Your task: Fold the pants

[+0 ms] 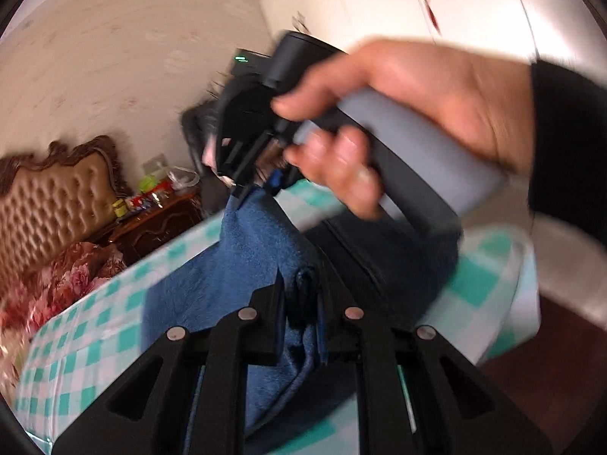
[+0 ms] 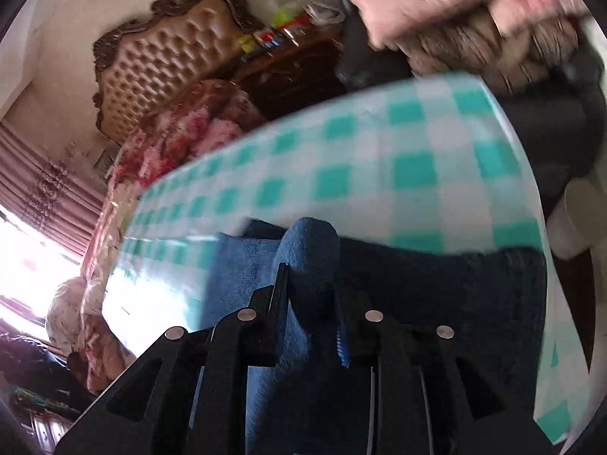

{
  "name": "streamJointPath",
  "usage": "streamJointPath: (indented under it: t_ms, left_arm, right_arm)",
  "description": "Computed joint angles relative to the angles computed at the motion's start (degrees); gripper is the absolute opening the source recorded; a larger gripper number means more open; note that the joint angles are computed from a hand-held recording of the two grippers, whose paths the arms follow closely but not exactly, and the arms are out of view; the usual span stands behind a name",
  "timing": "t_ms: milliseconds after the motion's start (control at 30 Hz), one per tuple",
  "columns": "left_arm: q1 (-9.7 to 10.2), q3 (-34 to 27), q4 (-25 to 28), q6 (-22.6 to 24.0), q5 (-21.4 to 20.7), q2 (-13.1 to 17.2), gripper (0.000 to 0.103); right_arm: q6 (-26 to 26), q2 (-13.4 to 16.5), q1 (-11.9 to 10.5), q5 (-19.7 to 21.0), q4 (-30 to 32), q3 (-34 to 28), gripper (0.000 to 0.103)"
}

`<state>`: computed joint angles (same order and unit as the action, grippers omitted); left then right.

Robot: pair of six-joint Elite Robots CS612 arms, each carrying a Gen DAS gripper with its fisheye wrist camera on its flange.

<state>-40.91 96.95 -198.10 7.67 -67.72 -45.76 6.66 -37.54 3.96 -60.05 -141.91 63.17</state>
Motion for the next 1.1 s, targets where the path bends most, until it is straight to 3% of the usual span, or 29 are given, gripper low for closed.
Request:
streamJointPath:
  t_ms: [100, 167, 233, 367, 400, 467, 500, 600, 700, 867, 1100]
  left_arm:
    - [-1.68, -1.16, -0.90, 5.16, 4.69, 3.19, 0.014]
    - [-2.39, -1.71, -0.89, 8.10, 6.49, 4.51, 0.021]
    - [-2.51, -1.71, -1.18, 9.27, 6.84, 5.12, 0.035]
    - [-2.93, -1.89, -1.00, 10.16, 9.67, 5.84, 0.037]
    - [-3.06, -1.63, -1.06, 10.05, 9.80, 5.74, 0.032]
    - [-3.31, -1.90, -1.51, 10.90, 11.49, 5.98, 0.018]
    - [-3.48, -2.05, -2.18, 11.75, 12.53, 6.04, 0.012]
    - [-3.76, -2.79, -4.37, 14.72, 14.84, 5.95, 0.011]
    - [-4.20, -4.95, -7.29, 19.76, 16.59, 6.91, 0.011]
    - [-4.96, -8.85, -7.57, 25.50, 16.01, 8.89, 0.011]
    - [-5.02, -10.65, -2.58, 25.56, 14.20, 9.96, 0.011]
  right_arm:
    - [-0.83, 2.03, -0.80, -0.34, 0.89, 0.20, 0.030]
    - [0.00, 2.31, -1.64, 2.21, -0.86, 1.35, 0.033]
    - [-0.32, 2.20, -1.82, 2.78, -2.30, 2.12, 0.055]
    - [-4.04, 1.53, -1.48, 0.66, -2.98, 3.32, 0.060]
    - [-4.50, 1.50, -1.61, 0.94, -3.04, 3.54, 0.059]
    - [-5.74, 1.84, -1.55, 1.33, -1.68, 3.00, 0.033]
    - [-6.61, 1.84, -1.59, 1.14, -0.42, 2.72, 0.026]
    - [-8.35, 1.08, -1.63, 1.53, -1.18, 2.83, 0.015]
    - [-8.33, -0.23, -2.15, 2.15, -4.00, 3.49, 0.014]
    - [-7.84, -1.28, -3.35, 0.06, -5.46, 4.18, 0.013]
    - [-7.37, -1.25, -4.78, 0.43, -6.23, 6.09, 0.012]
